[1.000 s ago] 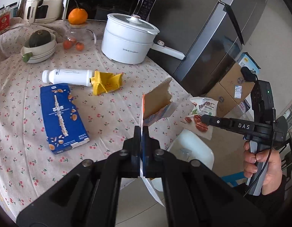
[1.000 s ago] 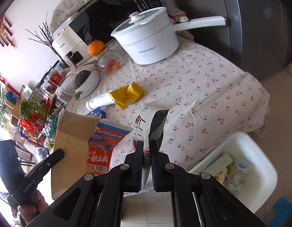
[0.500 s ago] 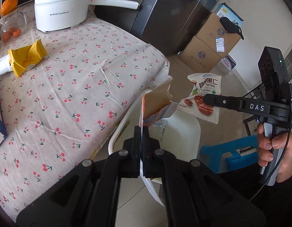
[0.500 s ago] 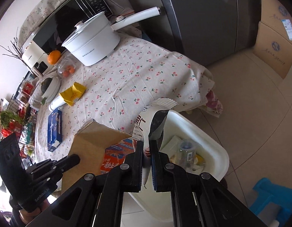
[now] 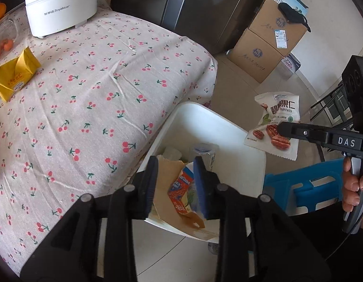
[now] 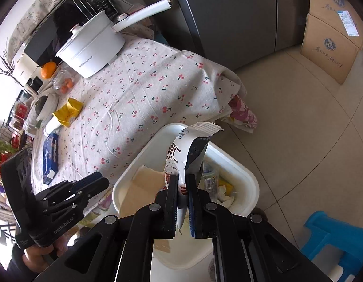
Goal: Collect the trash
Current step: 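Carry the box and pouch over the white bin and open both grippers, then grasp the blue biscuit box with the left gripper while the right grasps the yellow snack bag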
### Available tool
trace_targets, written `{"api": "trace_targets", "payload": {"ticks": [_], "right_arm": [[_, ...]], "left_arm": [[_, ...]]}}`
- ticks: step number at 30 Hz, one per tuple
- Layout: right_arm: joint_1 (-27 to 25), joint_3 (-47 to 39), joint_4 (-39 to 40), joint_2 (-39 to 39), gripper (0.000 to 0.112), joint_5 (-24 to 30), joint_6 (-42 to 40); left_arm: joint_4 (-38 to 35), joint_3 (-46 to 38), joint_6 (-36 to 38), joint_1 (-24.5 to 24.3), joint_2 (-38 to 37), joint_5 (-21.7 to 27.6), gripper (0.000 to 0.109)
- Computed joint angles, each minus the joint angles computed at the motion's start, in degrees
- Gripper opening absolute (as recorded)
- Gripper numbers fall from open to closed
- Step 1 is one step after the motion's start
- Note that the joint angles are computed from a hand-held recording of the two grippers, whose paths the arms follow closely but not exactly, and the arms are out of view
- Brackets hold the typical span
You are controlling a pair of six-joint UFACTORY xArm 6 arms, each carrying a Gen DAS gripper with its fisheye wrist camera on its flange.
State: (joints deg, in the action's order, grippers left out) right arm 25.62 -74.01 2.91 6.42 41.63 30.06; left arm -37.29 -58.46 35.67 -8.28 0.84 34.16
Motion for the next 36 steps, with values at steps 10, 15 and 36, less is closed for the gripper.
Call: {"api": "trace_targets", "payload": {"ticks": [10, 15, 36], "right_arm": [[2.0, -5.4, 0.5, 4.7, 0.009, 4.9, -1.3], [2.8, -8.4, 0.6, 7.2, 0.013, 8.0, -1.2], [5.8, -17.7, -3.2, 12.4, 0.082, 10.8, 2.0]], "left_arm": [[4.5, 3.4, -1.9, 4.9, -5.3, -3.6, 0.077], [5.5, 3.7, -2.8, 7.7, -6.6, -4.0, 0.083], [22.9, 0.9, -22.5, 22.4, -6.0, -3.0, 0.102]]}}
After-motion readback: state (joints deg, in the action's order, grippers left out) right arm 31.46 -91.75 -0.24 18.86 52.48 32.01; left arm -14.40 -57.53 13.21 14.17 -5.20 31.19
